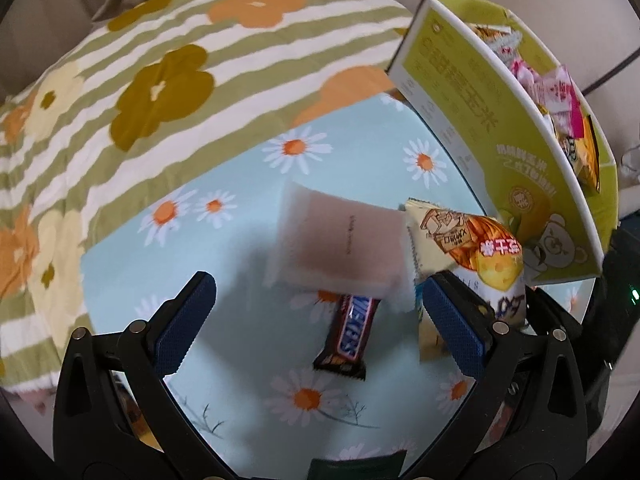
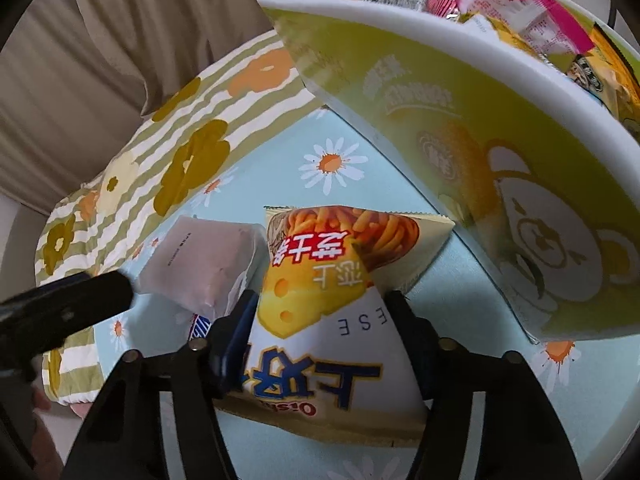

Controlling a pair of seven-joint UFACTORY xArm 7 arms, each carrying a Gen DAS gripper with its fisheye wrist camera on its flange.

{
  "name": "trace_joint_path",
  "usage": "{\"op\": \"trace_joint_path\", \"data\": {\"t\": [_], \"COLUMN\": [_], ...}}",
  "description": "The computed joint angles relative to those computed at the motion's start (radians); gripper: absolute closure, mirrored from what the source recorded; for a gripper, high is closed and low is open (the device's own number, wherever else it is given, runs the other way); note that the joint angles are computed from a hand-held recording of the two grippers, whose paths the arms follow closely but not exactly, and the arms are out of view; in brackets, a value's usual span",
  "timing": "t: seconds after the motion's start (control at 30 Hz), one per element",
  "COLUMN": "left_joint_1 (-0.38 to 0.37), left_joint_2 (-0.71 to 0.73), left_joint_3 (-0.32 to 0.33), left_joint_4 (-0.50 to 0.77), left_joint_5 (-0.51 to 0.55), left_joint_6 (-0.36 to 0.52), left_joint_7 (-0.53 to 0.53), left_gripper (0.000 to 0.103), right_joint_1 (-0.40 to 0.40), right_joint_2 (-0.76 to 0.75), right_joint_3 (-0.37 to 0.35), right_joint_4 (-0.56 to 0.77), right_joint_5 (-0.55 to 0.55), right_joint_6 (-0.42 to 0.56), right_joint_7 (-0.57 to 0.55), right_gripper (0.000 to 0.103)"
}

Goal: Organize snacks
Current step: 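Grasp the pale pink square packet with the left tool while the right tool grasps the Oishi cheese snack bag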

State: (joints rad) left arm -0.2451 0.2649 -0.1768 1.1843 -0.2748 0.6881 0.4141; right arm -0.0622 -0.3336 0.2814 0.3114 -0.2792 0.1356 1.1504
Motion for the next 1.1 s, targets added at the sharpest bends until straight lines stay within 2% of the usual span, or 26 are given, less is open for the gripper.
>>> {"op": "trace_joint_path", "data": {"t": [0.13, 0.33, 0.67, 0.87, 0.93, 1.0, 1.1], "left_joint_1": [-0.022, -0.055, -0.104, -0.083, -0.081, -0.095, -0.075], "left_joint_2": [0.048, 0.112, 0.171, 0.196, 0.211, 0.194, 0.177], "left_joint_3": [0.000, 0.004, 0.015, -0.002, -0.001, 0.006, -0.010], "left_joint_4": [0.046, 0.089, 0.121, 0.137, 0.153, 0.128, 0.116], "left_joint_5": [0.040, 0.117, 0.221, 0.199, 0.195, 0.220, 0.185], "left_joint_6": [0.030, 0.042, 0.031, 0.041, 0.066, 0.031, 0.026], "left_joint_7": [-0.020, -0.075, -0.141, -0.137, -0.137, -0.135, -0.111], "left_gripper": [0.000, 0.000, 0.000, 0.000, 0.005, 0.018, 0.027], "right_joint_1": [0.017, 0.026, 0.078, 0.079, 0.083, 0.085, 0.086], "right_joint_2": [-0.031, -0.109, -0.161, -0.157, -0.160, -0.158, -0.158], "right_joint_3": [0.005, 0.043, 0.023, 0.032, 0.027, 0.020, 0.013], "right_joint_4": [-0.017, -0.060, -0.107, -0.114, -0.119, -0.123, -0.130], "right_joint_5": [0.013, 0.021, 0.063, 0.068, 0.074, 0.080, 0.091], "right_joint_6": [0.023, 0.046, 0.058, 0.037, 0.031, 0.021, 0.008], "right_joint_7": [0.005, 0.077, 0.088, 0.086, 0.082, 0.073, 0.060], "right_gripper": [0.047, 0.047, 0.047, 0.047, 0.047, 0.047, 0.047]}}
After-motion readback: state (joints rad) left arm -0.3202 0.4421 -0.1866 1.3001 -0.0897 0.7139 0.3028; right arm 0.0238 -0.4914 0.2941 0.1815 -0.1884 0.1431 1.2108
